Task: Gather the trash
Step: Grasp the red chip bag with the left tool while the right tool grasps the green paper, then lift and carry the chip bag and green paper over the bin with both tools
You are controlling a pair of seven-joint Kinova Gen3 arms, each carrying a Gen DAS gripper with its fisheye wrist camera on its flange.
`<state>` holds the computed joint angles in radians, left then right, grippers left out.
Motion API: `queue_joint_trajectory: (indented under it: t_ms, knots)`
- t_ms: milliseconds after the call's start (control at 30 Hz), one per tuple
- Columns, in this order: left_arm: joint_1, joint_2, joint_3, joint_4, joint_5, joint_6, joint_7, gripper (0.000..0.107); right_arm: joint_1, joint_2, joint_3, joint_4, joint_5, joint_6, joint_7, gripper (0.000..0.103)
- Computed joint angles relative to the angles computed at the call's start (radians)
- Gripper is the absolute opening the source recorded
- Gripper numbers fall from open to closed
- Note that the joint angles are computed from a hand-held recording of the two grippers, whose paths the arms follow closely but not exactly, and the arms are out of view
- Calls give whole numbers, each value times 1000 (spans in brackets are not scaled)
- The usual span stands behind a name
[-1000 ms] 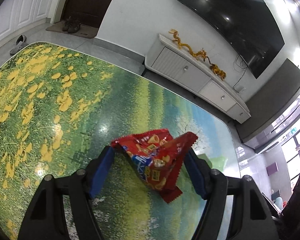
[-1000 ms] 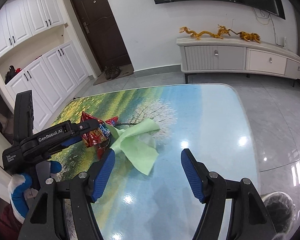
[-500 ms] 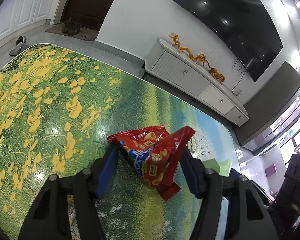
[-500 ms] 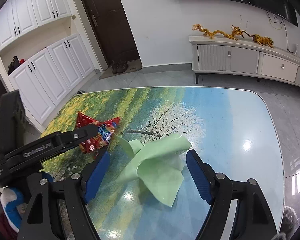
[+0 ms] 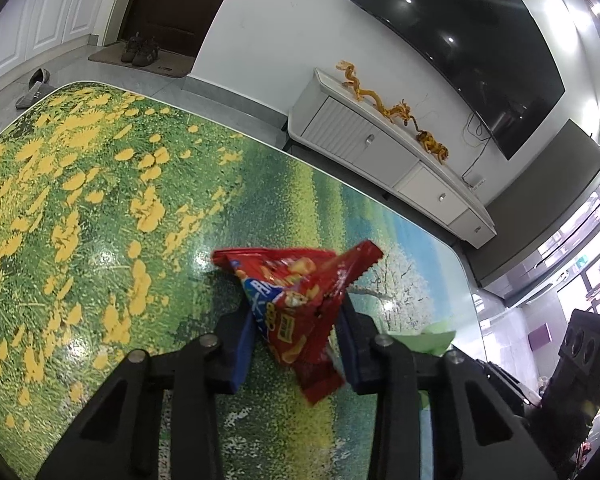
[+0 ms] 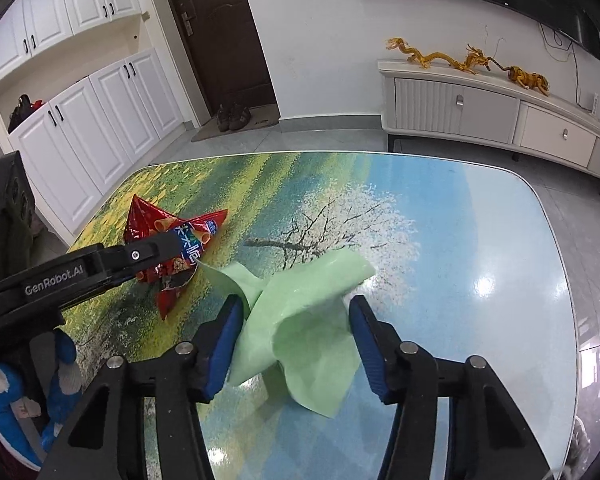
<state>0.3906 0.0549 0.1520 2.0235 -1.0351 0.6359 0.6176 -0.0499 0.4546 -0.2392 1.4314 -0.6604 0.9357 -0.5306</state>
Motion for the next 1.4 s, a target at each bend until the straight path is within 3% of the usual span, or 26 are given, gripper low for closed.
queue_joint_trajectory:
  t_ms: [200, 233, 267, 533, 833, 1100, 1400]
  knots:
    - [11, -11, 15, 19, -19, -5, 30, 26, 42, -13, -2, 12, -40, 53, 40, 33]
    - [15, -13, 20, 21, -22, 0, 35, 26, 45, -17, 0, 13, -45, 63, 41, 22]
    - [22, -16, 27, 18, -20, 12, 33, 26, 50, -16, 5, 10, -48, 83, 40, 19]
    - [64, -61, 90, 4, 19, 132, 21, 25, 89, -53, 29, 53, -93, 153, 68, 18]
    - [123, -109, 190, -64, 48, 335, -12, 25, 173, -183, 91, 153, -230, 237, 206, 18]
    - [220, -75, 259, -218, 15, 532, -83, 25, 260, -273, 203, 189, -358, 367, 315, 18]
    - [364, 37, 229, -430, -45, 624, -222, 25, 394, -264, 299, 147, -465, 485, 353, 18]
